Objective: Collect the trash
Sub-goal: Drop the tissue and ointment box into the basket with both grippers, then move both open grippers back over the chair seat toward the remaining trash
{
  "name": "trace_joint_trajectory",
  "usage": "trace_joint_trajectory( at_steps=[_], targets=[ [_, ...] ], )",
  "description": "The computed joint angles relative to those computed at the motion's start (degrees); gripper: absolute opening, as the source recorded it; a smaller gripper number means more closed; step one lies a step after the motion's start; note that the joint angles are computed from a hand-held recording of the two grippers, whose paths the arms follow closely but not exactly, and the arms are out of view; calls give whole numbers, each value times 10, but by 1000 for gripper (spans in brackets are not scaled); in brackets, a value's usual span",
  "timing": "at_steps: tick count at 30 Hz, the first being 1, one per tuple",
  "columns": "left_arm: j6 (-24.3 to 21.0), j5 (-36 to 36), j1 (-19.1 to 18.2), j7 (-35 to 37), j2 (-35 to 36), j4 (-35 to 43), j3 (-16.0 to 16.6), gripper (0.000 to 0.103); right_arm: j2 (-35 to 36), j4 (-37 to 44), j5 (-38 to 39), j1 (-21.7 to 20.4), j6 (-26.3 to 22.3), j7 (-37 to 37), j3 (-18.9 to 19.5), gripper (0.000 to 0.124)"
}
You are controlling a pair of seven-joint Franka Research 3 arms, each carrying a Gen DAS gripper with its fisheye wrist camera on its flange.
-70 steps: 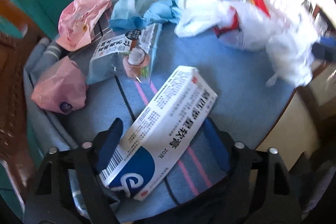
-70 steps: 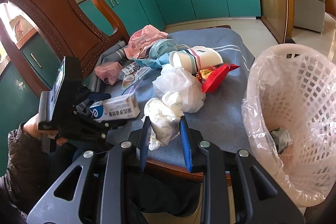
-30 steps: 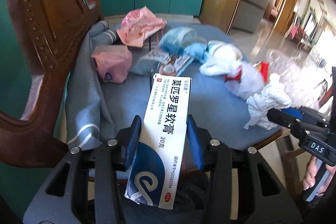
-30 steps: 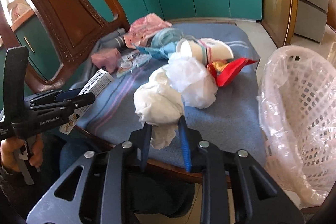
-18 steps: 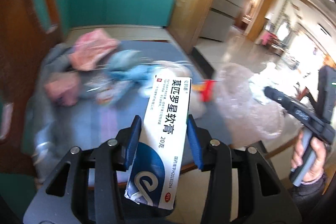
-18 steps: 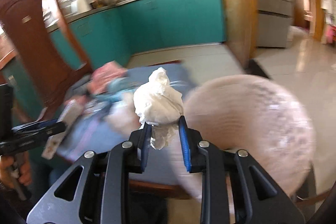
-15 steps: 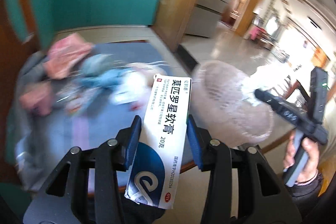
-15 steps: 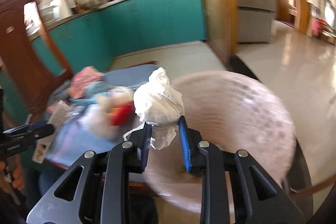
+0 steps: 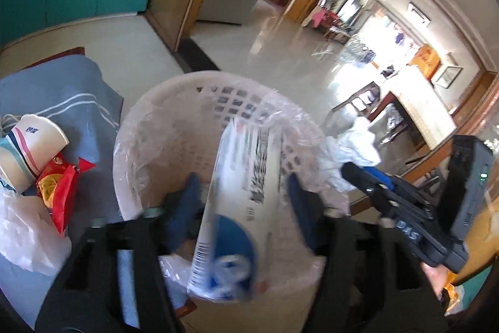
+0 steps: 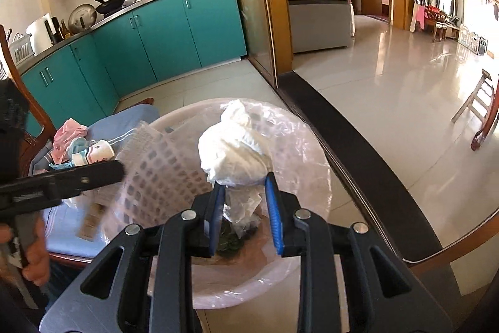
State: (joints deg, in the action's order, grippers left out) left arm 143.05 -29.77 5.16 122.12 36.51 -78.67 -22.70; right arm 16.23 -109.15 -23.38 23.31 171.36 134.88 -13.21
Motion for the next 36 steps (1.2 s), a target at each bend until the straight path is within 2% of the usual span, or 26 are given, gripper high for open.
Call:
trace_joint_trajectory(
  at_steps=[3,6,9,10,13,16,18,21,26,36],
  targets=[
    [29,2,3,4,-17,-26,3,79,8,6,25,-12,0,-20,15,27],
    [90,7,9,1,-50,-76,14,83,22,23,56,-20,-10,-46,31,31],
    [170,14,19,-19,-92,-139,28,87,37,43,80,-17,-15,-66,37,43],
    [190,22,20,-33,-99,-151,35,89,39,45,84,-14,-12,-70,35,50],
    [239,66,13,-100,-117,-183,68,91,51,62,96,-3,-9,-81,33,61],
    [273,122,-9,-188,-130,-203,119,92,63,83,123,-8,-16,-114,49,62],
    [280,158,-24,-240,-130,-208,152,93,73,100,135,-3,-21,-130,54,63],
    [272,196,-31,-299,-133,-215,179,93,72,104,148,5,-14,-148,55,67],
    [254,204,20,-322,-134,-222,138,93,66,100,147,28,-14,-154,41,70],
    [223,281,34,-380,-121,-217,125,94,59,96,146,34,-21,-154,43,70]
  ],
)
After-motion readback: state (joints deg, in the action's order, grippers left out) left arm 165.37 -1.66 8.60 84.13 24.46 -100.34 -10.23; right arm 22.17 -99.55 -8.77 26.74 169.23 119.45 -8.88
